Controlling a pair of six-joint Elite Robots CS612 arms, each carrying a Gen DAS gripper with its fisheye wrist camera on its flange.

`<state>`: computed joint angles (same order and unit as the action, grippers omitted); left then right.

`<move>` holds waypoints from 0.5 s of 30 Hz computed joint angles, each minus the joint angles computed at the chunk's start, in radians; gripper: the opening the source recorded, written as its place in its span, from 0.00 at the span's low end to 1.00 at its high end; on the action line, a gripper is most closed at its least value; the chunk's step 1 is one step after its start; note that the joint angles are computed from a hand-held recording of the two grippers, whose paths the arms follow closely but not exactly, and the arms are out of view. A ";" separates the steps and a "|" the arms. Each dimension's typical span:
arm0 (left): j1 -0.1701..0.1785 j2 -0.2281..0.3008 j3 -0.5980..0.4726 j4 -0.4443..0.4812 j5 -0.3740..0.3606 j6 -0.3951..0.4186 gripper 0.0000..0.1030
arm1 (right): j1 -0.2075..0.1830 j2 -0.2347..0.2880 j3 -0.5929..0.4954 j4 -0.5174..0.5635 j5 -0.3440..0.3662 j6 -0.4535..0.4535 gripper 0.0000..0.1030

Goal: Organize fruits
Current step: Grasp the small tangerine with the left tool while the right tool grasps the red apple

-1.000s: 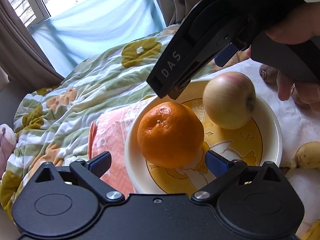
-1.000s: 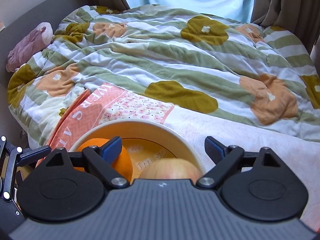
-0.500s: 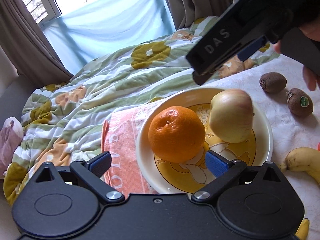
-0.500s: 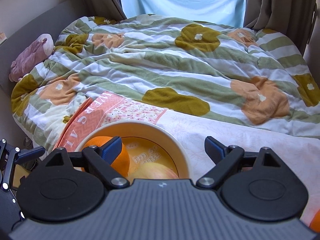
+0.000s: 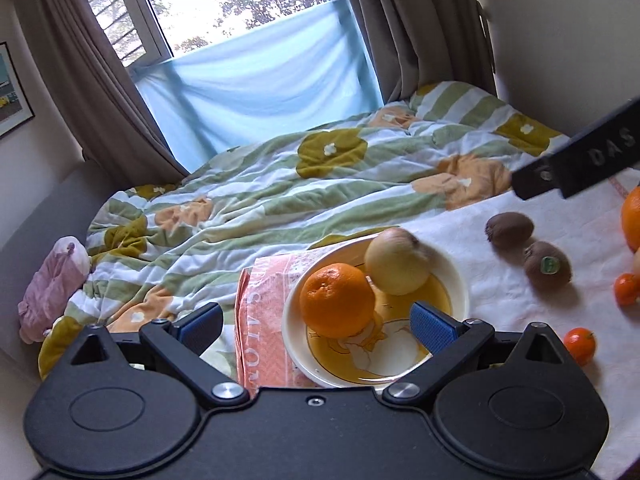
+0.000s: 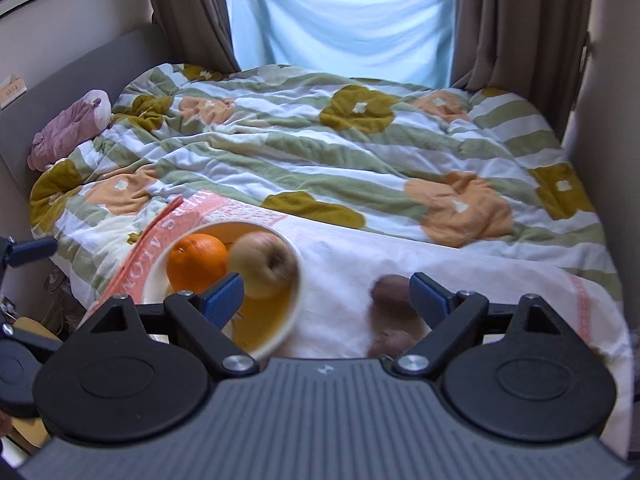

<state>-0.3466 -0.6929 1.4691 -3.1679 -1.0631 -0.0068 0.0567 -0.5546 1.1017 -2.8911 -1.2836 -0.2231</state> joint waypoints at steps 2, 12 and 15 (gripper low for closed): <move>-0.016 -0.018 0.025 -0.014 0.012 -0.015 0.99 | -0.017 -0.034 0.065 -0.046 -0.012 -0.009 1.00; -0.093 -0.075 0.099 -0.054 0.024 -0.079 0.99 | -0.115 -0.149 0.290 -0.206 -0.002 -0.011 1.00; -0.115 -0.081 0.105 -0.059 0.010 -0.085 0.99 | -0.144 -0.168 0.332 -0.232 0.013 -0.011 1.00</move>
